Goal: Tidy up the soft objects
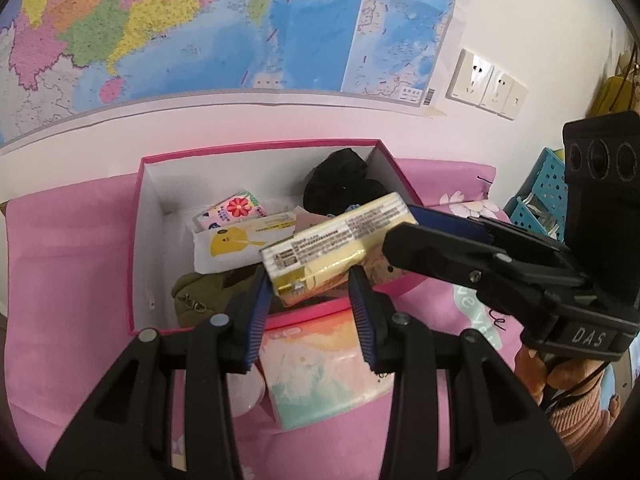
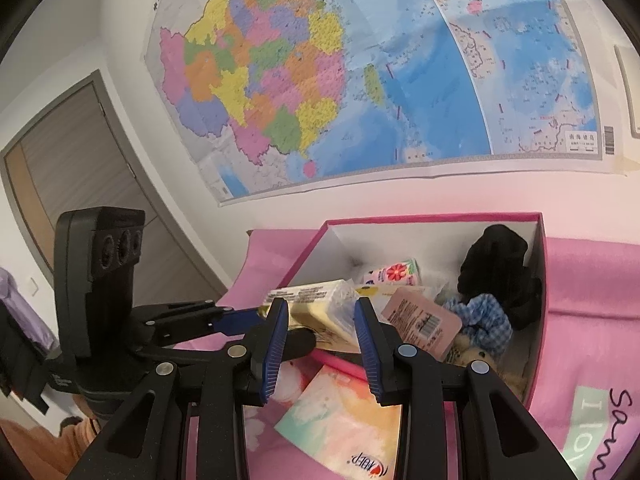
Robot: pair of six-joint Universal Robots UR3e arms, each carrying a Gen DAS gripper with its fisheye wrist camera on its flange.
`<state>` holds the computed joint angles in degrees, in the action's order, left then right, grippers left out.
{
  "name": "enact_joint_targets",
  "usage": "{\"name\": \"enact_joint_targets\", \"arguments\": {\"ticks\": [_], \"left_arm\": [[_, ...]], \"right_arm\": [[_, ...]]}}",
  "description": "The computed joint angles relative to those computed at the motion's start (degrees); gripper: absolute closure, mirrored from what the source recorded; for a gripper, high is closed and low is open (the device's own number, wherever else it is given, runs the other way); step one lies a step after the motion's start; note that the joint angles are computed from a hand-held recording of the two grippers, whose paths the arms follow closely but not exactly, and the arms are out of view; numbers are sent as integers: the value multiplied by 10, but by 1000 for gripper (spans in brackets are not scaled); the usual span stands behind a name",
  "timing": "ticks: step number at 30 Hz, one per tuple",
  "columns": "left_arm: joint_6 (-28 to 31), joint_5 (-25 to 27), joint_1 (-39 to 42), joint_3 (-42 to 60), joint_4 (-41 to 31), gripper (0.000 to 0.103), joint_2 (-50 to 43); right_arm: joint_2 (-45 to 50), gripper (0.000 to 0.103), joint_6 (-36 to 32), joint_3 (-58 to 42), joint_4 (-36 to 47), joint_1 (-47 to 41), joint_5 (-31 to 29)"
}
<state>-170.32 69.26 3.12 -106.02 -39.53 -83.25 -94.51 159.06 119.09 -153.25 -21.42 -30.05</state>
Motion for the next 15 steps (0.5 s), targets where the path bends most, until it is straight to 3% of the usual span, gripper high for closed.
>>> {"name": "enact_joint_targets", "arguments": {"ticks": [15], "left_arm": [[-12,30,-21,60,-1,62,-63]], "right_arm": [[69,68,40,-53,-40,14,-16]]}}
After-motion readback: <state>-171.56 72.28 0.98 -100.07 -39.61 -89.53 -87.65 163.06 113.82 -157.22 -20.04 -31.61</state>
